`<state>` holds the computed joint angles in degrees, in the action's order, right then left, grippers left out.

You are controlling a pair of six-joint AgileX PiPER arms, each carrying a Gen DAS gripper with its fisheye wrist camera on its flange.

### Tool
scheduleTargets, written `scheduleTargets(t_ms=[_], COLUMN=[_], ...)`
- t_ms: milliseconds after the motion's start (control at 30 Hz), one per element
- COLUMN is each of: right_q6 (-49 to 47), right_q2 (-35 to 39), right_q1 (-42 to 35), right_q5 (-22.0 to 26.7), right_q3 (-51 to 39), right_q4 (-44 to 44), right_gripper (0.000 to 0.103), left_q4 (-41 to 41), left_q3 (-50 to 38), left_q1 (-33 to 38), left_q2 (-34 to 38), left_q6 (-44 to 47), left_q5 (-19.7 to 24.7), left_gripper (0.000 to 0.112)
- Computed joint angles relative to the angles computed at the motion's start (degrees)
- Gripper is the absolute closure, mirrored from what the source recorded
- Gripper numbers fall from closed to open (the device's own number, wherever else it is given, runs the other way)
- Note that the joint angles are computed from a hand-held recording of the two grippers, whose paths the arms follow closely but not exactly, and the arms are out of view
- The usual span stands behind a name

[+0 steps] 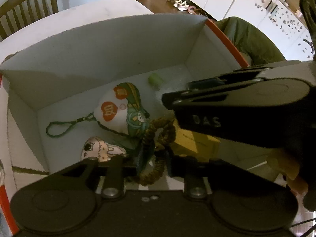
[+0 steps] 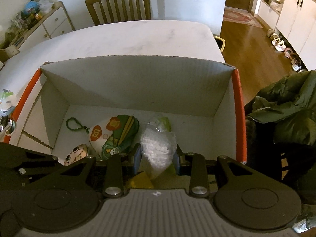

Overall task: Organize objects
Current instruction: 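Release the pipe-cleaner item with left tool while right tool releases the clear bag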

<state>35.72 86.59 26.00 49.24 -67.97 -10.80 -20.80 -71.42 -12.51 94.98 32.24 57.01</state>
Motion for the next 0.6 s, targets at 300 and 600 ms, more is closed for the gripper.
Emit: scheduleTargets(t_ms=[300, 600], right_q6=[1.89, 6.21], right_q2=[-2.52, -6.47], right_q1=[1.23, 3.64], right_q5=[0.79, 2.54], right_q3=[0.24, 0.85], right_q4=[-1.07, -3.80], right_gripper=[0.061, 0.054], left_q4=[-2.57, -5.70], left_q3=[2.10, 4.07], left_q1=[1.78, 4.41], left_q2=[-3.55, -8.03], left_q6=[2.71, 5.66], left_q5=[-0.51, -0.24], left_gripper=[0.058, 0.048])
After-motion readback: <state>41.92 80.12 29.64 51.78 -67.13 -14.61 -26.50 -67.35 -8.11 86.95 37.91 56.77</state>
